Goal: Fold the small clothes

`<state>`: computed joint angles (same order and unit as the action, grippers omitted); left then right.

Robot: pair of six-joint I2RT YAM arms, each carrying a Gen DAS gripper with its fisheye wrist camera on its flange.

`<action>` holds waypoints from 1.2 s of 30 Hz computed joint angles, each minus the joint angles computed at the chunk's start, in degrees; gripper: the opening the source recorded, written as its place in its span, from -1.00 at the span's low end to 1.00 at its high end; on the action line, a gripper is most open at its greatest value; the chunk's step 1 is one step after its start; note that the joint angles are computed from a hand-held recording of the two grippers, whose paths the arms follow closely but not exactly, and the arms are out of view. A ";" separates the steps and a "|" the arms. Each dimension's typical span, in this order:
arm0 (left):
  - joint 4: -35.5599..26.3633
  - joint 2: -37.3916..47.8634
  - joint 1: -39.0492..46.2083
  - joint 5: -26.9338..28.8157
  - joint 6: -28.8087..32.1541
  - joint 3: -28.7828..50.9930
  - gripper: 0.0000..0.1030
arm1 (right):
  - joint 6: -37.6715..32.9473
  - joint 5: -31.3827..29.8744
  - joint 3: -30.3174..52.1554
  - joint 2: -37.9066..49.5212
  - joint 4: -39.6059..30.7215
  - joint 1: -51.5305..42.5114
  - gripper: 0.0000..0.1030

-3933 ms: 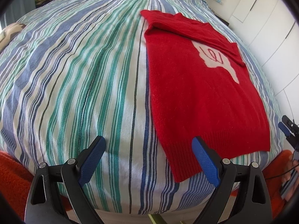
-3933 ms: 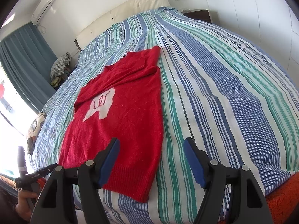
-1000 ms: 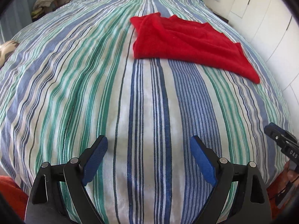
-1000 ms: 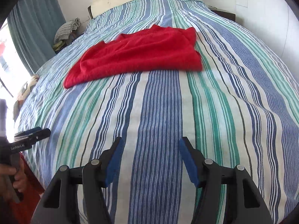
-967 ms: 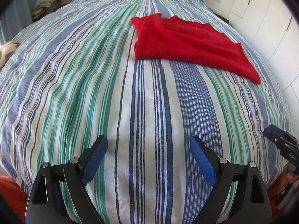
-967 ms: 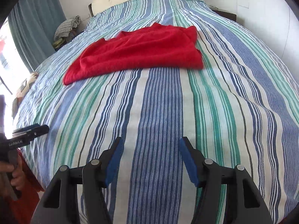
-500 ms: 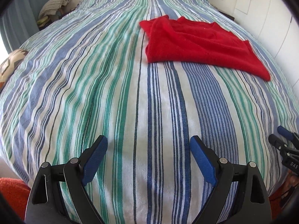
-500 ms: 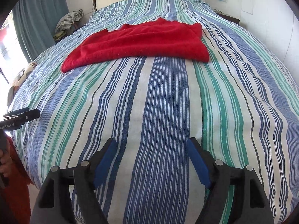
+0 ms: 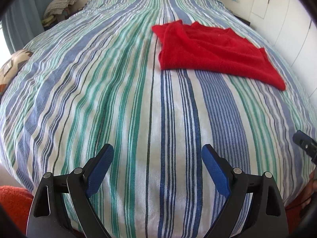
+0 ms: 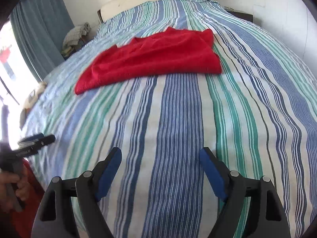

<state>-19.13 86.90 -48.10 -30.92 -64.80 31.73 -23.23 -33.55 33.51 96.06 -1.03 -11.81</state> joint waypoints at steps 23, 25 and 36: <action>13.86 4.01 6.94 5.40 4.44 -4.87 0.84 | 36.82 -8.36 66.74 44.99 -18.65 6.27 -0.70; 14.47 3.04 7.53 6.10 4.55 -5.40 0.84 | 34.58 -5.21 65.24 40.41 -19.21 8.21 -0.70; 17.75 -0.48 11.10 8.53 5.89 -8.38 0.84 | 20.06 16.16 75.64 33.71 -33.27 37.64 -0.70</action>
<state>-1.38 86.42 -37.00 -22.39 -58.92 23.35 -3.18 -17.39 109.15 129.77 -34.30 25.83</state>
